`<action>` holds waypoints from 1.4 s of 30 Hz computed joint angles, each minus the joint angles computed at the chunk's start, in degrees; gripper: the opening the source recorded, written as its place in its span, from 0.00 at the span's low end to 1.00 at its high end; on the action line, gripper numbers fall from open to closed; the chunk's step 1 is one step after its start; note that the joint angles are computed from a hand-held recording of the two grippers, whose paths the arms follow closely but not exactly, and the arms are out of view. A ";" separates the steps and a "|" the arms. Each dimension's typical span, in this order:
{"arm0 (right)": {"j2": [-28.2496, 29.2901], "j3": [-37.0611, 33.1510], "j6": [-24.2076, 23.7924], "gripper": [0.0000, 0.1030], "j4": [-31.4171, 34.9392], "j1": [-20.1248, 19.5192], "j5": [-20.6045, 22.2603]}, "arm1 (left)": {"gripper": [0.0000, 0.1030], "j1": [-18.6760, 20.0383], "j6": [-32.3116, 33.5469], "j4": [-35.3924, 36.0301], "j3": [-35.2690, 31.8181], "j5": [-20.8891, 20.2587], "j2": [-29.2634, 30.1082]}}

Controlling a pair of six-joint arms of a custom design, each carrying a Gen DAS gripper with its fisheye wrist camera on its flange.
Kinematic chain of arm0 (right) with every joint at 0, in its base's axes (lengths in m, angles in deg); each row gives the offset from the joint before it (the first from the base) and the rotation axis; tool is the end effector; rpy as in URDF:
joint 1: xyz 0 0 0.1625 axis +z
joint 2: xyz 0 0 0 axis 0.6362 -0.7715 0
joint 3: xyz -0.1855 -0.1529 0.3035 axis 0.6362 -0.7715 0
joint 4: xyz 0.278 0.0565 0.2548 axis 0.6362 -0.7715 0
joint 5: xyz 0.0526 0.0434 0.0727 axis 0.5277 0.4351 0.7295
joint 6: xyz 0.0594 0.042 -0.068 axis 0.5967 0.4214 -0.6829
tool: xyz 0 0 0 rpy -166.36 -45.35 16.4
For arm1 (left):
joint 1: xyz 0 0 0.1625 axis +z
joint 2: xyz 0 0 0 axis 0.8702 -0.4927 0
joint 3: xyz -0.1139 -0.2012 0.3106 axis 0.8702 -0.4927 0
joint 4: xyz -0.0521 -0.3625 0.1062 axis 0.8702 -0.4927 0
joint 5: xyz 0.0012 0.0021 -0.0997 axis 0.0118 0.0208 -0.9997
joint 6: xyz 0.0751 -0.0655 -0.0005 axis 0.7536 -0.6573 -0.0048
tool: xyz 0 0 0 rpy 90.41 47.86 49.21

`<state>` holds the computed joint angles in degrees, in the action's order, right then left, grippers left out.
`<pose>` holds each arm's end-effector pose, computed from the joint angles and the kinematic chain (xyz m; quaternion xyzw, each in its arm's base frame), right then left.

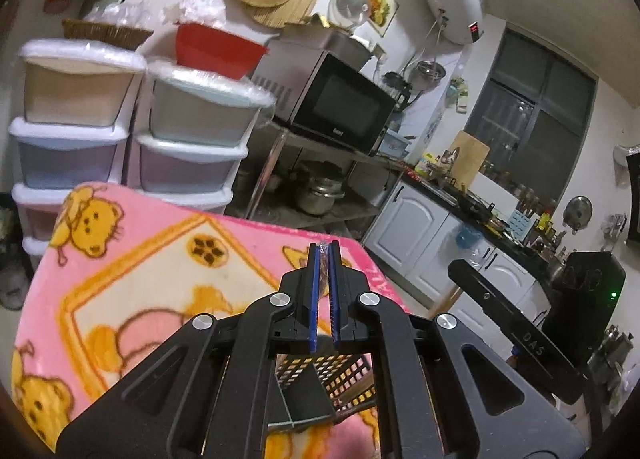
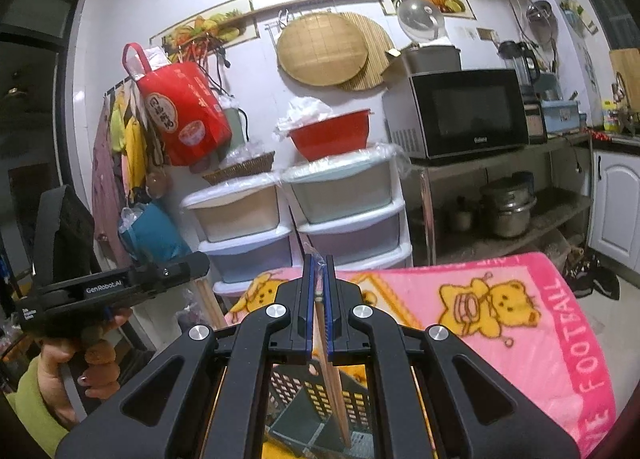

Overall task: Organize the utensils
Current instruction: 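Lift both held chopsticks and carry them over the green utensil holder, then open both tools to drop the chopsticks into the holder, then withdraw both open tools from the holder back toward the pile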

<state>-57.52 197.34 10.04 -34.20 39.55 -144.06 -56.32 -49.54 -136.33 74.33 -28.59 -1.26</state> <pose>0.1163 -0.3849 0.4671 -0.4758 0.8039 -0.3480 0.0791 -0.4816 -0.2642 0.1100 0.0559 0.7911 -0.5843 0.1720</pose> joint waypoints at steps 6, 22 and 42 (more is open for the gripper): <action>0.24 0.66 0.43 0.05 -0.29 -1.14 -2.48 | 0.02 0.49 0.91 -4.84 2.56 -1.40 0.41; -1.86 1.24 -0.42 0.38 -0.70 -6.18 -3.70 | 0.44 -1.53 -9.80 3.54 4.27 -3.38 -0.40; -9.45 4.73 -10.25 0.53 5.81 -14.58 -2.94 | 0.83 -5.49 -20.14 16.42 1.23 -6.82 3.40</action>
